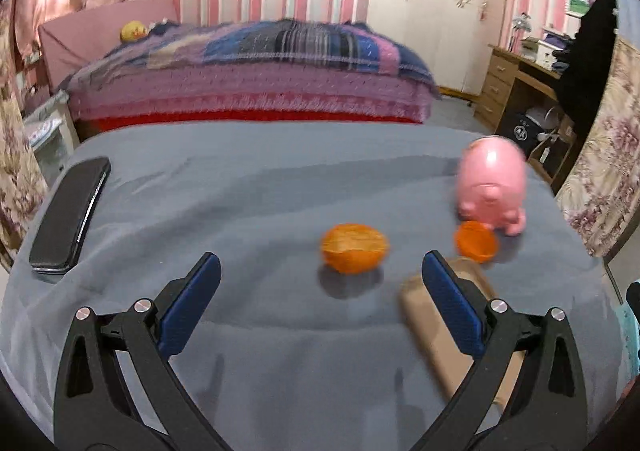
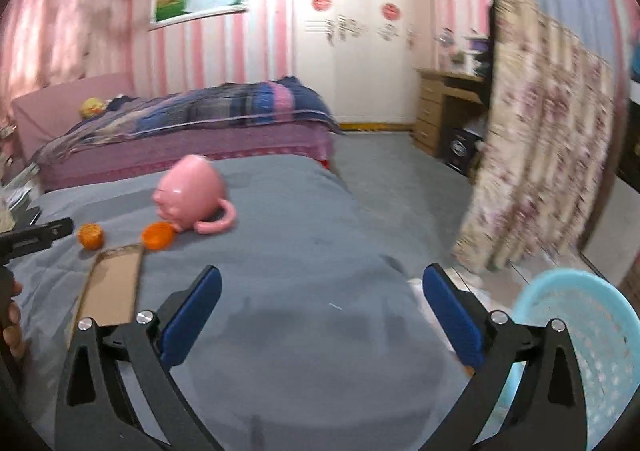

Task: Collect trash
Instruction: 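Move both open grippers back over the bed toward the orange peel, then grasp the orange peel with the left gripper while the right grasps the orange cap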

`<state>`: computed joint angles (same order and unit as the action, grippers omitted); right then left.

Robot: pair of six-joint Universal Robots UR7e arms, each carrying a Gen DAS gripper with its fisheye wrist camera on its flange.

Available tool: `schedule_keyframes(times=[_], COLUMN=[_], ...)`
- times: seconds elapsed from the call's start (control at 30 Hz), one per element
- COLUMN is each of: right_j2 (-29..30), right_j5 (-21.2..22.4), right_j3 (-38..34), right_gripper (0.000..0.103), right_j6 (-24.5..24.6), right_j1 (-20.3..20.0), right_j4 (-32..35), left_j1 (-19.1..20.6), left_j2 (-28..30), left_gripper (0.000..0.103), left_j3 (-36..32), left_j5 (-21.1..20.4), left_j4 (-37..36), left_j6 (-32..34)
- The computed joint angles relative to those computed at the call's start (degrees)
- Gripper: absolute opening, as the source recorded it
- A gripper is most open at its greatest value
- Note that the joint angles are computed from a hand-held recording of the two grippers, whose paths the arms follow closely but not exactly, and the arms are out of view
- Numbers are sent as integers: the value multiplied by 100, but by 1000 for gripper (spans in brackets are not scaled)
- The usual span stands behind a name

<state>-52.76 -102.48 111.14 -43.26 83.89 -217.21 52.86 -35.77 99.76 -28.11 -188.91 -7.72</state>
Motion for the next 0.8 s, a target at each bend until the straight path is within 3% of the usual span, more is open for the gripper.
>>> schedule_keyframes(times=[0.13,0.43,0.53,0.6,0.67,0.7,0.8], right_j2=[306,506,548,600,693,726,815], right_j5=[-219,-608,-718,-755,-775,-778,-680], right_j3=[-413,-883,-958,-1017,-1057,-1082,-1124], right_gripper=[98,98,98,98,98,98,98], right_j6=[215,469,471,431,323,277,214], right_j1=[180,291,332,376,447,472,574], right_j4=[480,1369,1531,1523,1443,1438,1491], left_j1=[207,353,406,404,417,411,369], left_j2=[-46,205,162,101,72,70,49], left_gripper=[97,95,81,69,45,39,34], left_j3=[-161,-857,-902,-758,-690,-670,-609], left_j5=[-387,-260,-346,-545,-742,-789,-748], left_j4=[237,1884,2062,1654,1421,1368,1387], left_j6=[-172,-532,-670,-409,-212,-160,-122])
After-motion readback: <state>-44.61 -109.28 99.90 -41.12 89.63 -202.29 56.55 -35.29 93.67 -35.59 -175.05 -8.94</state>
